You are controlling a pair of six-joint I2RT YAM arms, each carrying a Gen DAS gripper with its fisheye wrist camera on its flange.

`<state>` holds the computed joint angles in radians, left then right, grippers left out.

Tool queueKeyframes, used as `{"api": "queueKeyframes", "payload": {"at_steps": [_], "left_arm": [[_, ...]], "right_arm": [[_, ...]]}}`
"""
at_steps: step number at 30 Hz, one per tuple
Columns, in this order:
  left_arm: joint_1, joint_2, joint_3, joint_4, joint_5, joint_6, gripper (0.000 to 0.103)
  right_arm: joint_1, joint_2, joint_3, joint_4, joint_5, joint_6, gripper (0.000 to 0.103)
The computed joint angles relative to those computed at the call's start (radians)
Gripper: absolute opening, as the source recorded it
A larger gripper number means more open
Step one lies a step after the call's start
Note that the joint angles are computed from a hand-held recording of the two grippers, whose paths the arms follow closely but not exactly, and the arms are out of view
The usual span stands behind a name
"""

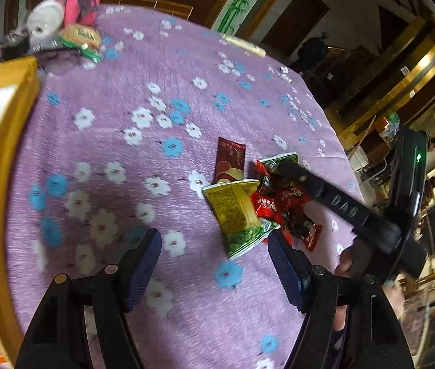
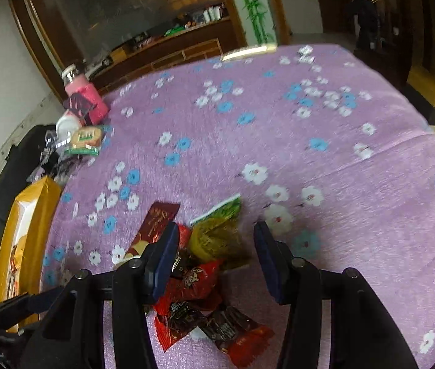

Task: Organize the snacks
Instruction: 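Move both tools back to the snack pile and lower them, then grasp the green-yellow pea snack bag with the left tool while the right grasps red candies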

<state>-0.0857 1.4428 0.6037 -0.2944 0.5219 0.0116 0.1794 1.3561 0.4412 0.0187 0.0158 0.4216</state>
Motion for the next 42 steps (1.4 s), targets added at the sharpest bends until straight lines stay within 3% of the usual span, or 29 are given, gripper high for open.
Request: {"api": "queueKeyframes", "payload": {"at_steps": [1, 9, 13, 15, 18, 21, 24, 27, 33, 38, 42], "left_arm": [[-0.005, 0.01, 0.002, 0.008, 0.001, -0.009, 0.074], [-0.137, 0.099, -0.001, 0.168, -0.085, -0.122, 0.074], [-0.19, 0.119, -0.028, 0.28, -0.16, -0.117, 0.073], [-0.199, 0.125, -0.035, 0.314, -0.201, -0.099, 0.056], [-0.156, 0.136, -0.031, 0.311, -0.172, -0.05, 0.044], [-0.119, 0.09, -0.053, 0.28, -0.207, 0.017, 0.041], [-0.114, 0.054, -0.095, 0.334, -0.277, 0.063, 0.041], [-0.095, 0.105, -0.073, 0.333, -0.227, 0.064, 0.042], [-0.126, 0.115, -0.132, 0.474, -0.267, 0.05, 0.047], [-0.156, 0.101, -0.145, 0.472, -0.319, 0.073, 0.055], [-0.16, 0.095, -0.149, 0.47, -0.327, 0.078, 0.056]], "right_arm": [[0.003, 0.012, 0.001, 0.003, 0.008, 0.0, 0.04], [-0.076, -0.055, -0.032, -0.023, 0.008, 0.049, 0.039], [-0.093, -0.059, -0.035, -0.029, -0.029, 0.051, 0.039], [-0.078, -0.064, -0.034, -0.032, -0.03, 0.047, 0.039], [-0.048, -0.086, -0.037, -0.038, -0.007, 0.043, 0.039], [-0.024, -0.098, -0.038, -0.044, 0.013, 0.047, 0.039], [-0.013, -0.079, -0.029, -0.045, 0.019, 0.043, 0.039], [0.004, -0.044, -0.02, -0.04, 0.044, 0.043, 0.039], [0.022, -0.021, -0.017, -0.032, 0.077, 0.034, 0.04], [0.038, -0.012, -0.017, -0.032, 0.107, 0.011, 0.041], [0.06, 0.024, -0.001, -0.033, 0.147, 0.005, 0.04]]}}
